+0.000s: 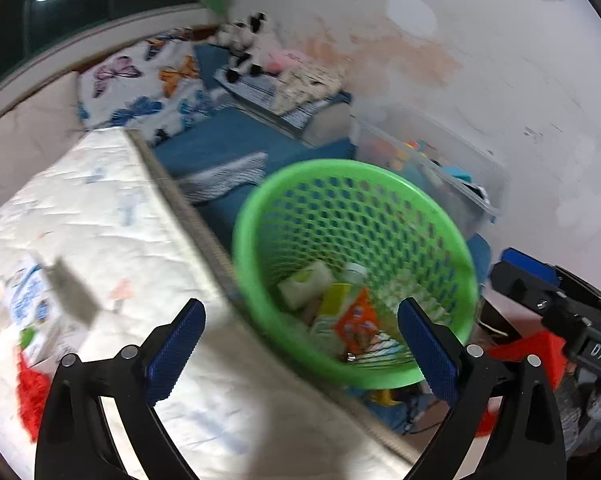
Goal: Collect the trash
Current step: 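Carry the bowl and wrapper over the green basket and open both tools, then move both tools back to the bed toward the red mesh and milk carton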
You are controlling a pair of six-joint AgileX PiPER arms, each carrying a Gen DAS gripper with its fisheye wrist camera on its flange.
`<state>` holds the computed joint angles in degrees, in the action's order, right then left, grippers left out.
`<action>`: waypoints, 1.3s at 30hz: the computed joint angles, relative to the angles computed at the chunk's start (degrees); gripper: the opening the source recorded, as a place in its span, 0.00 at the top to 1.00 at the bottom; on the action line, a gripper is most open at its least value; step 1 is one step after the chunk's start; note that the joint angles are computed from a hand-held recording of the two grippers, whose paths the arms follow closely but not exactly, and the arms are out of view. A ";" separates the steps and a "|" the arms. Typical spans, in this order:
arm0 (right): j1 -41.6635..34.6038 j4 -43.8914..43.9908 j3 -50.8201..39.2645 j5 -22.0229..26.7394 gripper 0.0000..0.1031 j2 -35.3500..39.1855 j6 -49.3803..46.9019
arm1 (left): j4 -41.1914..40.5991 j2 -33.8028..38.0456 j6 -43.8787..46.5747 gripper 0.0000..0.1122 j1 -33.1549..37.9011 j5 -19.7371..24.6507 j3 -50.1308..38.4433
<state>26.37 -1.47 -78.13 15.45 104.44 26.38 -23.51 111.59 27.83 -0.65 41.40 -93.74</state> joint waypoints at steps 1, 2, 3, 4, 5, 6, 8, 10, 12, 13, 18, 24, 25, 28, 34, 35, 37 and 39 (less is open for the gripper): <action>0.26 0.05 -0.23 0.07 0.40 0.13 0.00 | 0.42 -1.10 0.05 0.17 0.83 -1.40 1.66; 0.54 -0.05 -0.48 0.14 0.40 0.27 0.17 | 1.28 -1.73 -0.46 0.16 1.28 -2.40 2.56; 0.92 -0.08 -0.94 0.31 0.40 0.52 0.18 | 2.32 -2.63 -1.00 0.16 2.00 -3.85 3.95; 1.23 -0.27 -1.21 0.41 0.40 0.70 0.38 | 2.52 -3.23 -0.78 0.16 2.77 -4.59 4.80; 1.66 -0.17 -1.84 0.67 0.39 1.06 0.24 | 3.49 -3.91 -1.24 0.16 3.65 -5.71 5.85; 1.97 -0.07 -2.40 0.89 0.38 1.37 0.07 | 4.31 -4.46 -1.75 0.17 4.37 -6.70 6.74; 2.84 -0.44 -3.83 1.51 0.38 2.17 0.27 | 6.46 -5.65 -3.19 0.17 6.53 -9.06 8.57; 3.45 -0.08 -5.10 2.12 0.37 2.95 -0.21 | 7.66 -6.01 -3.93 0.17 8.72 -10.42 9.13; 4.23 0.52 -6.93 3.04 0.37 4.03 -1.00 | 8.50 -6.31 -4.48 0.17 10.65 -11.24 9.73; 4.64 0.64 -7.90 3.44 0.37 4.60 -1.17 | 8.64 -6.31 -4.42 0.17 11.75 -11.47 9.90; 6.92 1.35 -13.69 5.93 0.36 7.98 -2.40 | 7.67 -4.12 -3.15 0.17 18.01 -10.07 8.94; 8.95 2.93 -20.79 9.12 0.36 12.13 -4.50 | 2.28 0.00 2.48 0.18 22.95 -5.37 6.00; 9.20 3.13 -22.00 9.75 0.36 12.81 -4.77 | 1.14 0.46 3.32 0.22 23.52 -4.67 5.78; 10.16 3.48 -26.05 11.78 0.36 15.14 -5.44 | -2.37 3.00 5.28 0.34 25.68 -0.28 3.07; 12.20 3.35 -33.83 15.66 0.36 19.78 -6.38 | -10.39 4.09 12.05 0.53 28.39 3.55 2.88; 12.48 3.51 -35.79 16.85 0.36 20.91 -6.71 | -11.11 3.60 13.30 0.55 28.47 3.32 3.62; 12.96 4.51 -40.18 19.24 0.36 23.37 -7.94 | -12.33 2.55 15.65 0.63 28.79 3.10 5.05; 13.17 5.61 -44.29 21.47 0.36 25.56 -9.28 | -13.30 1.86 17.03 0.69 29.25 3.31 5.76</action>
